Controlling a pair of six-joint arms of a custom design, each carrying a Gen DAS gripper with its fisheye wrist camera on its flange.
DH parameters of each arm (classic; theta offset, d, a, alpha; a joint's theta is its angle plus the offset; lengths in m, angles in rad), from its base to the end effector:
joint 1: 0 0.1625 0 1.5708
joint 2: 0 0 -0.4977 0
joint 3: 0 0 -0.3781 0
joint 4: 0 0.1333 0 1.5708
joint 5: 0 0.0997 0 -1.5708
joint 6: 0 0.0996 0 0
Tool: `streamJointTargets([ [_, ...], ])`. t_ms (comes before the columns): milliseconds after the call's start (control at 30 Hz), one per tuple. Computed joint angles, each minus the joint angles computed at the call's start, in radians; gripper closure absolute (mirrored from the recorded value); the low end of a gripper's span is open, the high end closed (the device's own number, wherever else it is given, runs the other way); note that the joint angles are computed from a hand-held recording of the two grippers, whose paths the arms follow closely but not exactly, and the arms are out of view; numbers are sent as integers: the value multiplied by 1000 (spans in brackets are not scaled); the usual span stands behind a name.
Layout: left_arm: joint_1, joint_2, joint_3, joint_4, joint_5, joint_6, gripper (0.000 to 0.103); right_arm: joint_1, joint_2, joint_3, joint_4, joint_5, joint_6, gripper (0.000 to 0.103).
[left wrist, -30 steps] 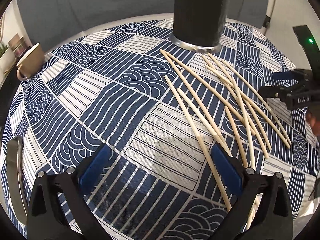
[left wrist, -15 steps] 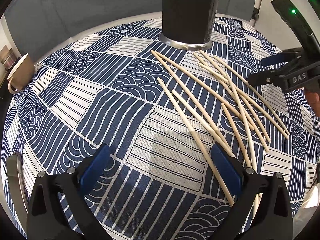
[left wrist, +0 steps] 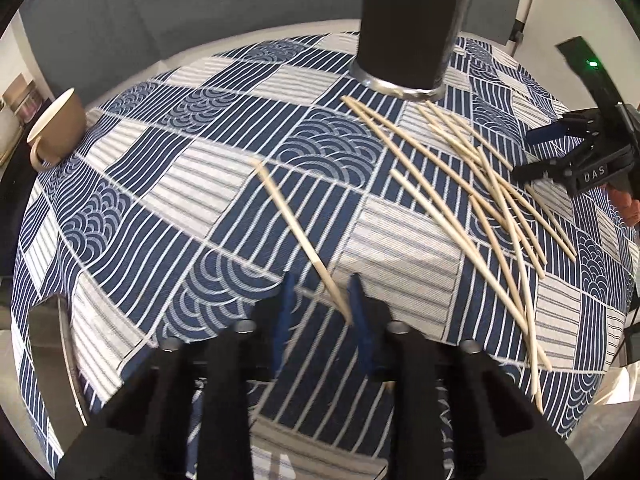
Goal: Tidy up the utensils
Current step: 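Move the right gripper to a wooden stick and close on it, then lift the stick with the right gripper and lower it into the black holder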
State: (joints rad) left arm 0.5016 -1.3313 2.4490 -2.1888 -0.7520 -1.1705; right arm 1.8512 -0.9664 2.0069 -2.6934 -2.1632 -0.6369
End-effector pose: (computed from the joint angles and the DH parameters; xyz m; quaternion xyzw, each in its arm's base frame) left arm -0.1977 -0.3434 0.1986 0.0533 0.8927 -0.2483 0.3722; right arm 0.2352 -0.5360 0.1717 0.4124 -0.8622 -0.0131 0.2940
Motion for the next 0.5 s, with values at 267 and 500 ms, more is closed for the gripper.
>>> streamJointTargets([
  [267,7,-95,-23,179,-58,-97,98,-63,-104,-12,101,77,7,98],
  [500,1,-182,0,226,-50,-200,97,-129,-213,-22,113,197,-29,98],
])
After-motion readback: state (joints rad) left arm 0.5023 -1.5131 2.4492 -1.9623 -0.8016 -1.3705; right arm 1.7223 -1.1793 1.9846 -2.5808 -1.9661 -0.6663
